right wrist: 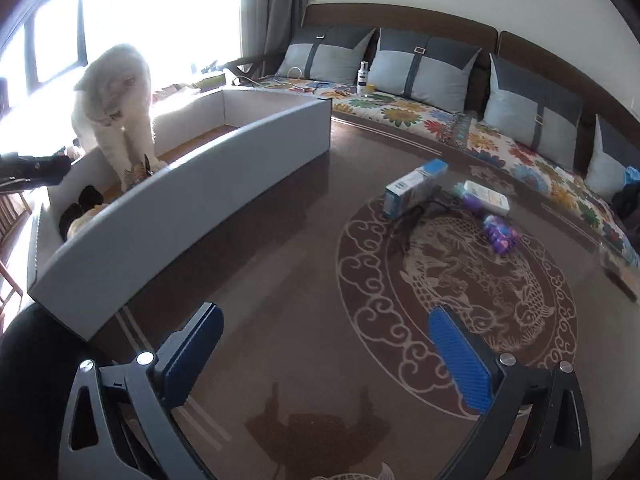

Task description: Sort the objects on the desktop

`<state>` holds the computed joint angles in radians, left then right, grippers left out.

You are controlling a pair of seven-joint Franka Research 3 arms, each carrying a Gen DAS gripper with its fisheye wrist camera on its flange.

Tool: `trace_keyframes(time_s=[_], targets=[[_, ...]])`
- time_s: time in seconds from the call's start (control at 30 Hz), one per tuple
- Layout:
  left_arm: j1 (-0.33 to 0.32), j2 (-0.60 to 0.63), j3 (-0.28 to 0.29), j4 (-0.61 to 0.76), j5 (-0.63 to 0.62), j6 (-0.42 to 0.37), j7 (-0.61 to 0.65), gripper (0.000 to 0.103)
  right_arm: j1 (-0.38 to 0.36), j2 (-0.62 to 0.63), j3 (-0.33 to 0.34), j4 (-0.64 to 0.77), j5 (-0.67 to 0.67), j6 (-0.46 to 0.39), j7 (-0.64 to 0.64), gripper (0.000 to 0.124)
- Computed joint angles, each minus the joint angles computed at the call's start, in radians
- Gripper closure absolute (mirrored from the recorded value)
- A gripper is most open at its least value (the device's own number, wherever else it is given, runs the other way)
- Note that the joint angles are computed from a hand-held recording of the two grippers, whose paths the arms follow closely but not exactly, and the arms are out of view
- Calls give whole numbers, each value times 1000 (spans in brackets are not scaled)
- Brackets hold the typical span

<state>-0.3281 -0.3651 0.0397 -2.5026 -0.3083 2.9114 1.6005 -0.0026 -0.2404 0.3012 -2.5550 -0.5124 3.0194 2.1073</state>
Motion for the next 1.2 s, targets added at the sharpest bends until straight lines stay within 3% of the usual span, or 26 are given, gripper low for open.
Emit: trace_keyframes(time_s=[0.07, 0.1, 0.17, 0.27, 0.37, 0.43, 0.57, 0.7, 0.8, 1.07, 1.2], targets=[[-65, 22, -20, 19, -32, 18, 14, 5, -59, -73, -29, -100, -23, 4, 6, 21], [-92, 48, -33, 34, -44, 27, 14, 3, -86, -106, -45, -145, -16, 12, -3, 21], [-91, 122, -99, 76, -14, 24, -35, 3, -145, -155, -61, -213, -1, 30, -15, 21], [-39, 267, -221, 149, 124, 11, -198, 3, -227, -198, -73, -284, 20, 76, -36, 21], [-19, 401, -284, 224, 308, -14, -397, 3, -298, -212, -61, -327, 39, 133, -52, 21], [-35, 463, -282, 270, 480, -27, -552, 3, -242, -195, -131, -322, 89, 122, -94, 21], [-88, 543, -238, 362, 795, -70, -780, 3, -193, -157, -183, -299, 172, 140, -141, 21], [-96, 598, -239, 433, 910, -117, -834, 3, -109, -90, -256, -254, 272, 91, -200, 21], [-77, 639, -257, 466, 880, -112, -809, 3, -139, -77, -212, -238, 291, 75, -223, 21], [-122, 662, -199, 485, 1040, -76, -951, 1, -257, -64, -75, -228, 324, 64, -238, 21], [-117, 661, -205, 481, 1053, -72, -965, 0, -274, -63, -56, -231, 329, 75, -235, 21]])
